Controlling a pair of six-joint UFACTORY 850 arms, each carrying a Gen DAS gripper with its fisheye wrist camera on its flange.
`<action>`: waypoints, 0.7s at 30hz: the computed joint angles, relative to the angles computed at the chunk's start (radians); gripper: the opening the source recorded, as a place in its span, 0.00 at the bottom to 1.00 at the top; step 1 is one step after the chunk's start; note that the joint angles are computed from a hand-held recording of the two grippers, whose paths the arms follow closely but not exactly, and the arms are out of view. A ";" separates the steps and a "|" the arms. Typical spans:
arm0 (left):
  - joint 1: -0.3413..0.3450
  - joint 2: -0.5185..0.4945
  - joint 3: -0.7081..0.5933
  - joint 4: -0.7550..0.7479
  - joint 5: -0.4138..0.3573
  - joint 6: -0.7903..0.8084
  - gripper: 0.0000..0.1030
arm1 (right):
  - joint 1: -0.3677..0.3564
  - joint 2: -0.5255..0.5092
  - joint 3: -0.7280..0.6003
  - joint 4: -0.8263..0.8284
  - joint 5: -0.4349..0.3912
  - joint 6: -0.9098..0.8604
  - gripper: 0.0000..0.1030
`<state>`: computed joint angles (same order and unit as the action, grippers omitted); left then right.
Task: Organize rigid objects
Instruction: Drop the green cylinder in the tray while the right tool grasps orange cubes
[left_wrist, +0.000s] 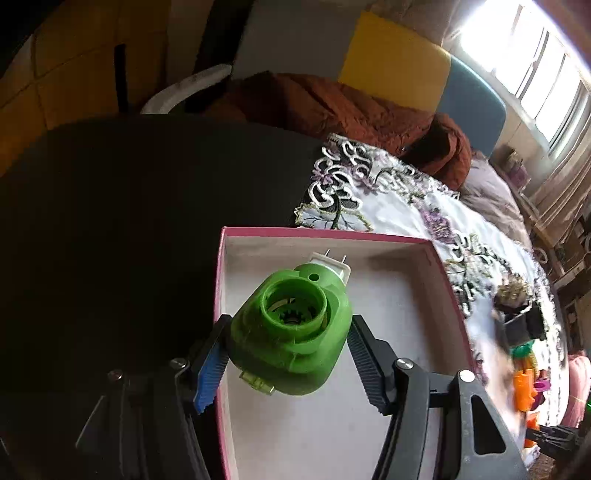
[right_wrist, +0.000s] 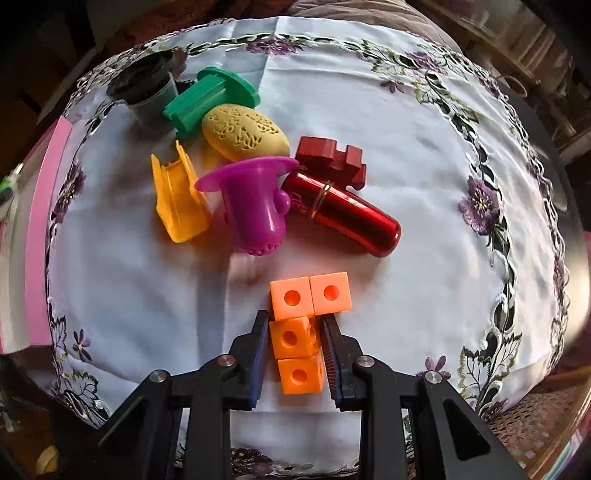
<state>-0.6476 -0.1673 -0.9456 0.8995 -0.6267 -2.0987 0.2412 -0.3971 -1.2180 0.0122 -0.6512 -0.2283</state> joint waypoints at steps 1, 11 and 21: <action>0.003 -0.003 -0.003 -0.005 0.011 0.019 0.57 | 0.002 0.002 0.002 -0.004 0.001 0.000 0.27; -0.103 0.024 -0.029 -0.028 -0.171 0.031 0.58 | -0.001 0.005 -0.001 0.004 -0.002 -0.010 0.28; -0.312 0.016 -0.074 0.004 -0.368 -0.134 0.59 | 0.019 0.039 0.038 -0.037 0.045 0.021 0.28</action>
